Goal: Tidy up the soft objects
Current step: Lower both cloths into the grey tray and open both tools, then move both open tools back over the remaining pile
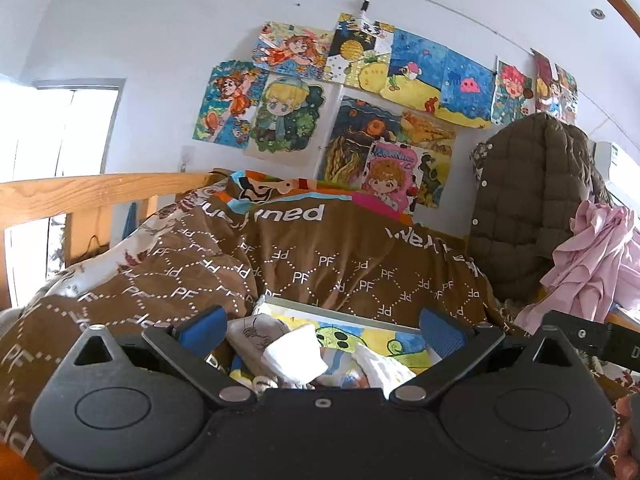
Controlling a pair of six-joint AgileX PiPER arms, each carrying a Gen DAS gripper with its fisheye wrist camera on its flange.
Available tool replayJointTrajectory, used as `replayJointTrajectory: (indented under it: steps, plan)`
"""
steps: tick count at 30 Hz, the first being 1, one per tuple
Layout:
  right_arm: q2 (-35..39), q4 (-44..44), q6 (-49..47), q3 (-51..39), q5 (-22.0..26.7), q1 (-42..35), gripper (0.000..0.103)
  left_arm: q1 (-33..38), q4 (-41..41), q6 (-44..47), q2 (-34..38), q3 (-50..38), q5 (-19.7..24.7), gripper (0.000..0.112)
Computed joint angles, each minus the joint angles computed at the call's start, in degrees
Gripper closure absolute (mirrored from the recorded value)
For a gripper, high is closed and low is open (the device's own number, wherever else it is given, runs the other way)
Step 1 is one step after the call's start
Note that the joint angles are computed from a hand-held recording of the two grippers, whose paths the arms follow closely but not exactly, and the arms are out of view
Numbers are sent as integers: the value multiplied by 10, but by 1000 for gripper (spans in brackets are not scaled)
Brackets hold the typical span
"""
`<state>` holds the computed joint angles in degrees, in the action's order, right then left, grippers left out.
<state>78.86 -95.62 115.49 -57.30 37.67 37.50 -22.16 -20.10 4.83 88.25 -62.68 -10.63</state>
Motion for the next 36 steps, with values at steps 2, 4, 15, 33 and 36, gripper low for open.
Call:
replayJointTrajectory:
  steps: [2, 4, 15, 33, 36]
  plan:
    - [-14, 5, 1, 12, 11, 10, 0, -5, -22, 20, -16, 17, -2, 10]
    - [-28, 13, 1, 26, 28, 27, 0, -14, -62, 59, -30, 31, -2, 10]
    - [-80, 76, -33, 74, 112, 111, 0, -64, -241, 226, -102, 106, -29, 10]
    - [-75, 176, -109, 68, 178, 186, 0, -136, -570, 579, -166, 171, -100, 10]
    - [-64, 194, -134, 59, 168, 183, 0, -144, -627, 648, -177, 182, -110, 10]
